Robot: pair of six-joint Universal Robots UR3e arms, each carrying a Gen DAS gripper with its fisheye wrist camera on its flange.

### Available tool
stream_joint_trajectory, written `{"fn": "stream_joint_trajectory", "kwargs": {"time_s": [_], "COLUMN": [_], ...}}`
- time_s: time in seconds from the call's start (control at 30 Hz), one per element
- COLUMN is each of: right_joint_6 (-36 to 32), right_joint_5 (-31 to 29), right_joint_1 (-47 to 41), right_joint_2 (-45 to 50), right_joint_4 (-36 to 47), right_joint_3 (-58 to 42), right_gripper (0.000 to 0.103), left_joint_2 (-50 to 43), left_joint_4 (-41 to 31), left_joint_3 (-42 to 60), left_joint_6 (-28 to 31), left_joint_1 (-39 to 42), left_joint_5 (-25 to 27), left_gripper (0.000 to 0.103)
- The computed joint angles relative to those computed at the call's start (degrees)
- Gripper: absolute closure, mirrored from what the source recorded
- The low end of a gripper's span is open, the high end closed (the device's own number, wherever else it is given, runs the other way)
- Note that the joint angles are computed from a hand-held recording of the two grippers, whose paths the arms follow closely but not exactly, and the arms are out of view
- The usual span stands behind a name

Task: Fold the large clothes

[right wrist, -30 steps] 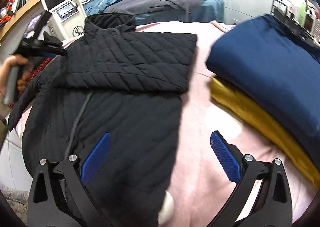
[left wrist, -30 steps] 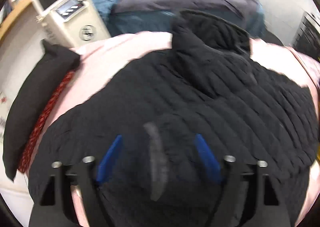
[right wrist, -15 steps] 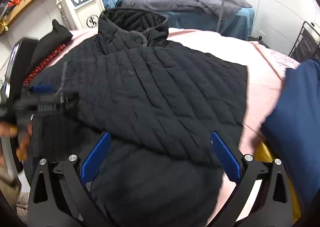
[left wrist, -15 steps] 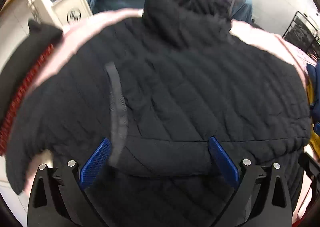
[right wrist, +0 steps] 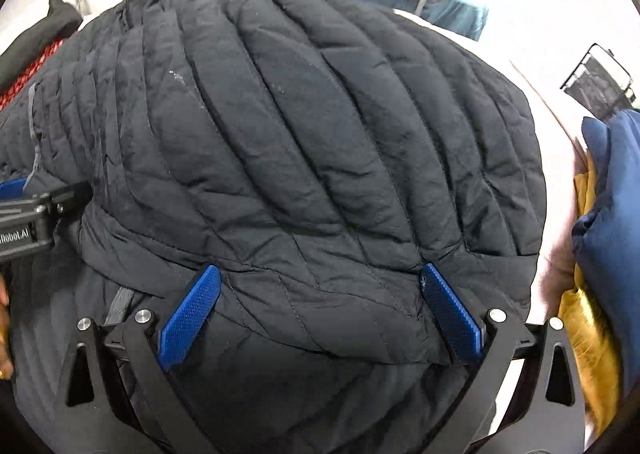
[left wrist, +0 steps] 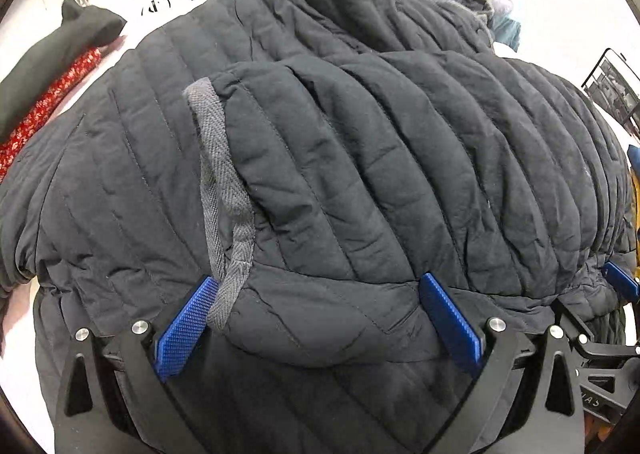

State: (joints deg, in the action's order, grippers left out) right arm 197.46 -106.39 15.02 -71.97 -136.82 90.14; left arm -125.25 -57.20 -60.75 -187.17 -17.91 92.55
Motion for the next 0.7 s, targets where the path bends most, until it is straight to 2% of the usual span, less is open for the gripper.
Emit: {"fn": "stream_joint_trajectory", "kwargs": {"time_s": [0.07,0.27,0.37,0.5,0.57,0.63,0.7], "right_joint_6": [0.0,-0.3,0.0,-0.6,-0.6,-1.3,-1.1], "right_joint_5": [-0.9,-1.4,-1.8,-1.7,-1.0,0.5,2.2], "right_joint_1": [0.5,0.8,1.4,1.1,0.8,0.0,-0.1], "right_joint_2": [-0.9,-1.9,-1.2,-2.6,-3.3,-4.6,-7.0], "right_joint_4": [-6.3,-11.8,-12.9,-13.7,-12.2,-6.7,-1.4], "right_joint_3": [4.5,8.5,8.6,10.3,9.9,7.5,5.8], "right_gripper": [0.005,0.005,0.005,0.005,0.005,0.005,0.005], "left_joint_2": [1.9,6.4,4.0,4.7,5.8,9.7,15.7], "left_joint_4": [5.3,12.9,11.0,11.3,9.3,6.0,7.7], "left_joint_3": [-5.3,-15.0,-10.4,-11.3,-10.9,-12.3,-18.0], "left_joint_6": [-0.1,0.0,-0.7,-0.1,0.4,-1.4,-2.7], "left_joint_1": [-0.2,0.1,-1.0,0.0,1.1,3.2,6.3], "left_joint_5": [0.1,-0.1,0.6,-0.6,-2.1,-5.0,-9.0], "left_gripper": [0.004,0.004,0.004,0.005,0.005,0.006,0.006]}}
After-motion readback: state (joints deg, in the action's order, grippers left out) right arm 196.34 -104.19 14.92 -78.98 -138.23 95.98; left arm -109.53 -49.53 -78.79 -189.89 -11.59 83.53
